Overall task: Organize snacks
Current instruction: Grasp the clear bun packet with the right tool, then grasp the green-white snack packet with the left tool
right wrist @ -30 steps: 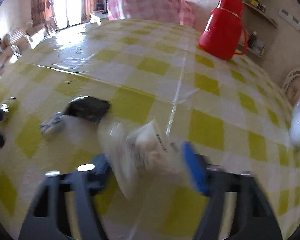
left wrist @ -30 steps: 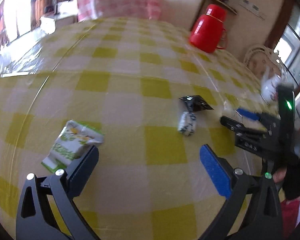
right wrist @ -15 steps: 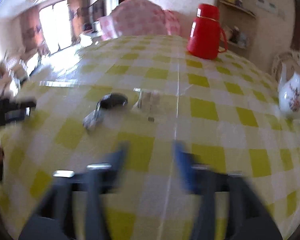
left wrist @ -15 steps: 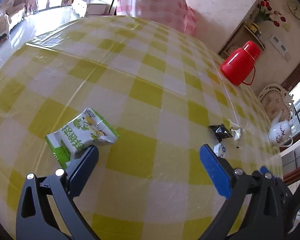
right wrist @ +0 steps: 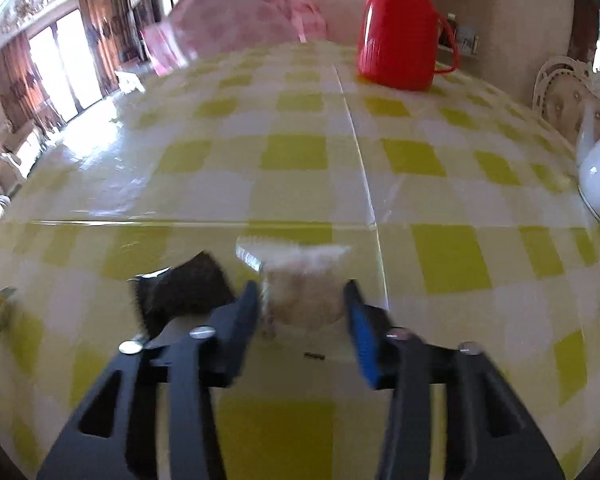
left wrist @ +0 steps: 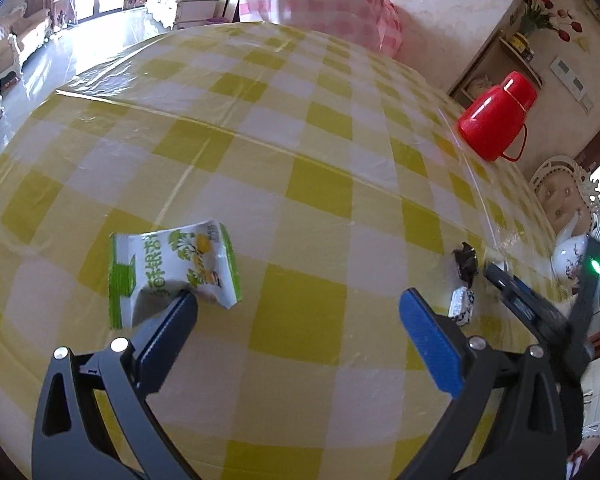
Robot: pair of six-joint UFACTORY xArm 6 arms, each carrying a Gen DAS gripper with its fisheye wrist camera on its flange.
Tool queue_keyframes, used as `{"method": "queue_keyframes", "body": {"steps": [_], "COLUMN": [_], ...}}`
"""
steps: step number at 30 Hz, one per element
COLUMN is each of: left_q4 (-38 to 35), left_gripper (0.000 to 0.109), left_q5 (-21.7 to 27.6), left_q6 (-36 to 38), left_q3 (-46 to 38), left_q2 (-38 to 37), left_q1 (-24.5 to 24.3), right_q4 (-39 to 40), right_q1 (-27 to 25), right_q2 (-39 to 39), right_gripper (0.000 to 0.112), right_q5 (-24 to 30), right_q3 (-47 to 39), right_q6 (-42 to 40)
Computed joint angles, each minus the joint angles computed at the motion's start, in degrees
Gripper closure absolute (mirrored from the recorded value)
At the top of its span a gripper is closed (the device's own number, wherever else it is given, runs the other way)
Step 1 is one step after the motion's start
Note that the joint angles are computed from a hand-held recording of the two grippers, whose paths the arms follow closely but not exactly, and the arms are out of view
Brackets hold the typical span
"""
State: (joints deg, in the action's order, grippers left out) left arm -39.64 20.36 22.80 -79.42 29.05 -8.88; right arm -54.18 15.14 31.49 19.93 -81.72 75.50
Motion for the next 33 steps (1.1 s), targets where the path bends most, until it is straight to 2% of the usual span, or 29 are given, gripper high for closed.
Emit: {"method": "queue_keyframes", "body": {"steps": [5, 8, 12, 14, 15, 16, 17, 18, 20, 21, 22, 24, 25, 27, 29, 31, 32, 33], "left_q4": [-3.41, -5.15, -2.96, -10.88, -16.87, -22.31, -25.39, -26.07, -20.22, -14.83, -11.83, -12.04, -10.46, -1.09, 8.74, 10.78, 9.45, 10.51], "left_gripper": [0.008, 0.008, 0.008, 0.008, 0.008, 0.008, 0.008, 0.008, 0.008, 0.008, 0.008, 0.008, 0.008, 0.008, 0.008, 0.008, 0.012, 0.023], "left_q5": [2.18, 2.71, 2.96, 6.04, 10.86, 13.31, 13.35, 10.99, 1.21, -1.41, -1.64, 4.07, 5.27, 4.72, 1.18, -1.59, -1.16, -2.35], "left_q6": [1.55, 2.48, 3.7, 8.58, 12.31, 16.1, 17.49, 17.56, 13.81, 11.11, 9.59, 8.17, 6.48, 0.11, -5.78, -7.02, -4.82, -3.73], "left_q3": [-1.33, -1.12, -0.65, -0.66, -1.27, -1.5, -1.2, -0.52, 1.63, 2.08, 1.73, -1.11, -1.9, -2.77, -2.13, -2.03, -2.22, -1.29], "left_q2": [0.55, 0.29, -0.2, -1.11, -1.51, -1.35, -1.44, -2.08, -3.34, -3.26, -2.51, -0.62, -0.02, 1.49, 1.97, 2.47, 2.66, 2.47], "left_q1": [2.24, 3.3, 3.8, 5.09, 6.45, 7.01, 6.87, 7.04, 6.12, 6.05, 5.98, 7.14, 7.41, 6.83, 5.7, 5.0, 4.84, 4.48], "right_q4": [-23.5, -32.42, -37.75, -37.85, -37.96, -39.1, -40.25, -40.74, -41.55, -42.3, -43.46, -43.84, -44.22, -44.62, -45.17, -45.19, -45.14, -45.05], "right_q1": [3.4, 7.34, 11.98, 14.5, 15.2, 15.63, 16.13, 16.68, 18.09, 18.29, 18.13, 18.09, 17.95, 17.65, 17.49, 17.68, 17.69, 17.69], "right_q2": [-14.99, -24.02, -30.87, -32.32, -32.86, -33.14, -33.33, -33.38, -33.25, -33.08, -32.63, -32.51, -32.52, -32.62, -32.82, -32.91, -32.92, -32.89], "right_gripper": [0.076, 0.076, 0.076, 0.076, 0.076, 0.076, 0.076, 0.076, 0.076, 0.076, 0.076, 0.076, 0.076, 0.076, 0.076, 0.076, 0.076, 0.076], "right_q5": [0.98, 2.28, 4.57, 6.08, 5.81, 4.75, 4.34, 4.24, 4.21, 3.75, 2.82, 2.31, 1.91, 1.45, 1.28, 1.57, 1.57, 1.51], "right_q3": [16.53, 26.91, 35.4, 37.96, 38.81, 39.29, 39.48, 39.47, 39.27, 39.1, 38.74, 38.76, 38.77, 38.85, 38.91, 38.88, 38.91, 38.89], "right_q6": [25.6, 37.93, 48.21, 51.26, 52.43, 54.63, 56.26, 56.73, 57.53, 58.36, 59.33, 60.04, 60.55, 61.09, 61.77, 61.63, 61.46, 61.36]}}
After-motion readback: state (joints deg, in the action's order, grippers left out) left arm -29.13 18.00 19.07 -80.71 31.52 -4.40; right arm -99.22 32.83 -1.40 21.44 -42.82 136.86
